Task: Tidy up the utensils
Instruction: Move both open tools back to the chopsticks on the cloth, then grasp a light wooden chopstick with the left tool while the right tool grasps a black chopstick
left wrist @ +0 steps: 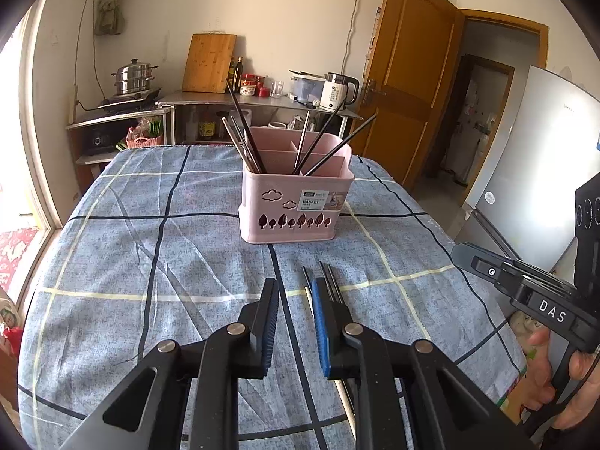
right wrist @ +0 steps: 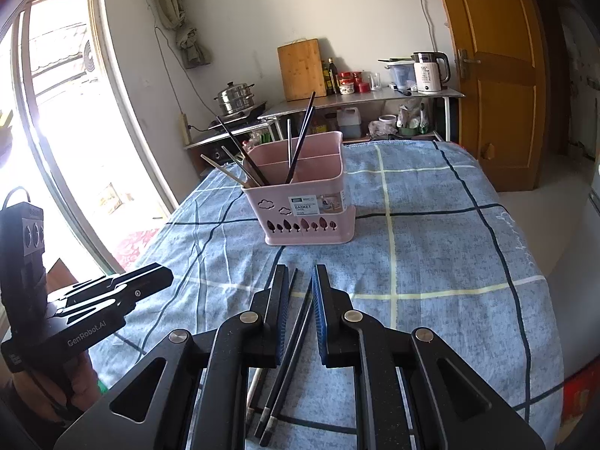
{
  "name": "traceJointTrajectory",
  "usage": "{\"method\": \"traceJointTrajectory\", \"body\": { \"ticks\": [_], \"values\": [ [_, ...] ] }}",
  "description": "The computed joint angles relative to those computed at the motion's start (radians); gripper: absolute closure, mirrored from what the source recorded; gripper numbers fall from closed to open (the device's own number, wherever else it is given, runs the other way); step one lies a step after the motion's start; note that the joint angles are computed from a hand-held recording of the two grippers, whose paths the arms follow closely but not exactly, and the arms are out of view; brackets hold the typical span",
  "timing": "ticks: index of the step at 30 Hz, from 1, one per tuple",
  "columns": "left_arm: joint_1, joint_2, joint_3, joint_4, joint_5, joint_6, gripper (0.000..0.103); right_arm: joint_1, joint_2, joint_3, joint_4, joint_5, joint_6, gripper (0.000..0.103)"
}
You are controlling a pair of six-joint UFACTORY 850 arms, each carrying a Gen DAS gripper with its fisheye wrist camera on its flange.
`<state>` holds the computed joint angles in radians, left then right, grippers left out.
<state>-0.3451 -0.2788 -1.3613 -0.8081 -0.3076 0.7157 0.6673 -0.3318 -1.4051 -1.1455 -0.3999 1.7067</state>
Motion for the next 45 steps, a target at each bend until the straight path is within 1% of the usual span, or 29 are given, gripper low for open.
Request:
{"method": "traceJointTrajectory", "body": {
  "ticks": [5,9,10,15,21,28,32,34,36,39,42,45],
  "values": [
    [-0.004,-0.038,-0.02,0.051,-0.027,-0.049,0.085,-0.01,-0.015,-0.003,0.043,0.018,-0.031,0.089],
    [-0.01,-0.09,-0.056,0.097,-0.061,-0.1,0.073,-0.019,-0.03,-0.005,0.1,0.034,-0.072,0.084],
    [-0.013,-0.106,-0.066,0.124,-0.065,-0.126,0.072,-0.022,-0.033,-0.006,0.114,0.038,-0.084,0.084],
    [-0.031,-0.193,-0.141,0.255,-0.089,-0.253,0.072,-0.033,-0.05,-0.009,0.183,0.053,-0.143,0.084],
    [-0.045,-0.308,-0.273,0.416,-0.115,-0.433,0.072,-0.048,-0.065,-0.009,0.244,0.071,-0.192,0.084],
    [-0.064,-0.42,-0.418,0.541,-0.183,-0.551,0.072,-0.067,-0.081,-0.011,0.309,0.087,-0.242,0.084],
    [-0.077,-0.43,-0.43,0.55,-0.178,-0.544,0.071,-0.079,-0.083,-0.007,0.319,0.093,-0.245,0.084],
    [-0.082,-0.431,-0.43,0.555,-0.176,-0.545,0.068,-0.082,-0.085,-0.006,0.331,0.097,-0.252,0.084],
    [-0.086,-0.425,-0.421,0.561,-0.174,-0.549,0.068,-0.085,-0.085,-0.004,0.34,0.102,-0.259,0.084],
    [-0.084,-0.408,-0.398,0.522,-0.179,-0.524,0.068,-0.085,-0.084,-0.002,0.342,0.105,-0.263,0.084],
    [-0.089,-0.376,-0.343,0.525,-0.145,-0.518,0.065,-0.085,-0.084,-0.002,0.338,0.107,-0.255,0.084],
    [-0.106,-0.338,-0.279,0.623,-0.095,-0.579,0.065,-0.083,-0.086,-0.005,0.344,0.106,-0.262,0.084]
  ]
}}
